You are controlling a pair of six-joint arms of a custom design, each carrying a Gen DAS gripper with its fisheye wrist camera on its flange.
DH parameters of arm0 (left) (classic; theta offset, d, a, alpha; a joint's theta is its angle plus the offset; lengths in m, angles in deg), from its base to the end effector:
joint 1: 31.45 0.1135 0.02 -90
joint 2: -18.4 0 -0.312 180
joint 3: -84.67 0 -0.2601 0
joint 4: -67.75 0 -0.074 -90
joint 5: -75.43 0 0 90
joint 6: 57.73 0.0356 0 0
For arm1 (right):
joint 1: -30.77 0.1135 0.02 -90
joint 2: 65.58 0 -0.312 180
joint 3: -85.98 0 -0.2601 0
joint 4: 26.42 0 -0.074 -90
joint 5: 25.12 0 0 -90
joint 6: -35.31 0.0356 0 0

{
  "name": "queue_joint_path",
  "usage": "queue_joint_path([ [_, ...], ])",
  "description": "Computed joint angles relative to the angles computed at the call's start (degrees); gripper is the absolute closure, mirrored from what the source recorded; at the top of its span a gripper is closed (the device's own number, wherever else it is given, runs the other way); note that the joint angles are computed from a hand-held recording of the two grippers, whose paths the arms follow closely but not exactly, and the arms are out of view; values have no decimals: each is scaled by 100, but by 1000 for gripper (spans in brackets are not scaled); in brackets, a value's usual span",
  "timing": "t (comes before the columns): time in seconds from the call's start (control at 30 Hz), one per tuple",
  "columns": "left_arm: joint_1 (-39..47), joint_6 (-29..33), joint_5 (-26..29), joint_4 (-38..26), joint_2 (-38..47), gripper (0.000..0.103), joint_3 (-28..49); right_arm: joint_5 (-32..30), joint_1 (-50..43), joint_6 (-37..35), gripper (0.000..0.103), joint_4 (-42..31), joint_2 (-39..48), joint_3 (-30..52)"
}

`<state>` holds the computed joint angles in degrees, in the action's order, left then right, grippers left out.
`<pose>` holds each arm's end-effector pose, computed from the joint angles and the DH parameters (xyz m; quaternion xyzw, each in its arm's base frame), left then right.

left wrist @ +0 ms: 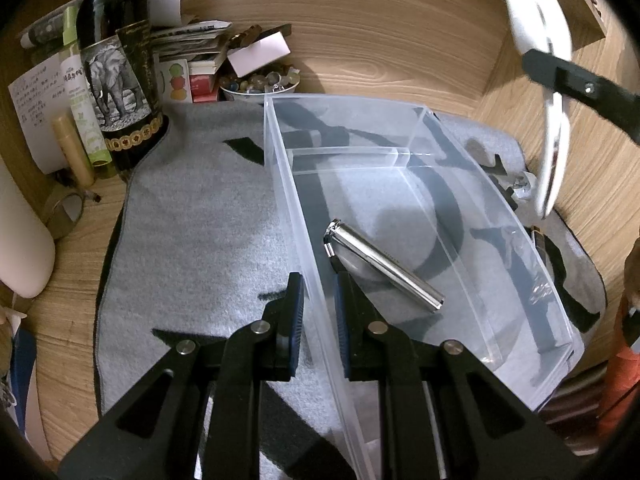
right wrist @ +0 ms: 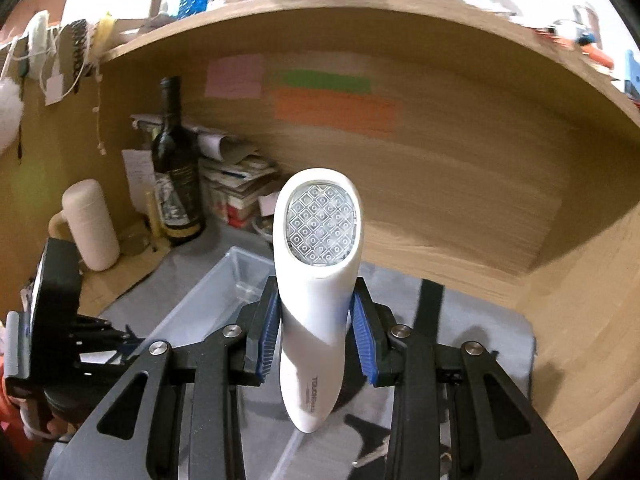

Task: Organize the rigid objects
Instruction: 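Lift the white device into the clear box with the right tool and release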

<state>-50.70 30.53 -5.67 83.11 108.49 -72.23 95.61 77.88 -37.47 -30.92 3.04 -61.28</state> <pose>0.1775 -0.0678 0.1005 0.1685 0.9268 -0.1317 0.3088 0.1472 0.1317 0.1838 -0.1183 0.8743 0.0118 0.4706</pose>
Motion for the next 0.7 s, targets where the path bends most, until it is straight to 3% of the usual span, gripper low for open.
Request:
queue_joint_path([
  [0.07,7,8,4,-6,-1,88,3,-384,-112,2,72,183,250,28],
  [0.3,6,-2,6,21,0,88,-4,-754,-266,37,72,459,1326,273],
  [0.7,-36,-28,4,24,-8,87,5,-1097,-559,-238,72,27,2696,892],
])
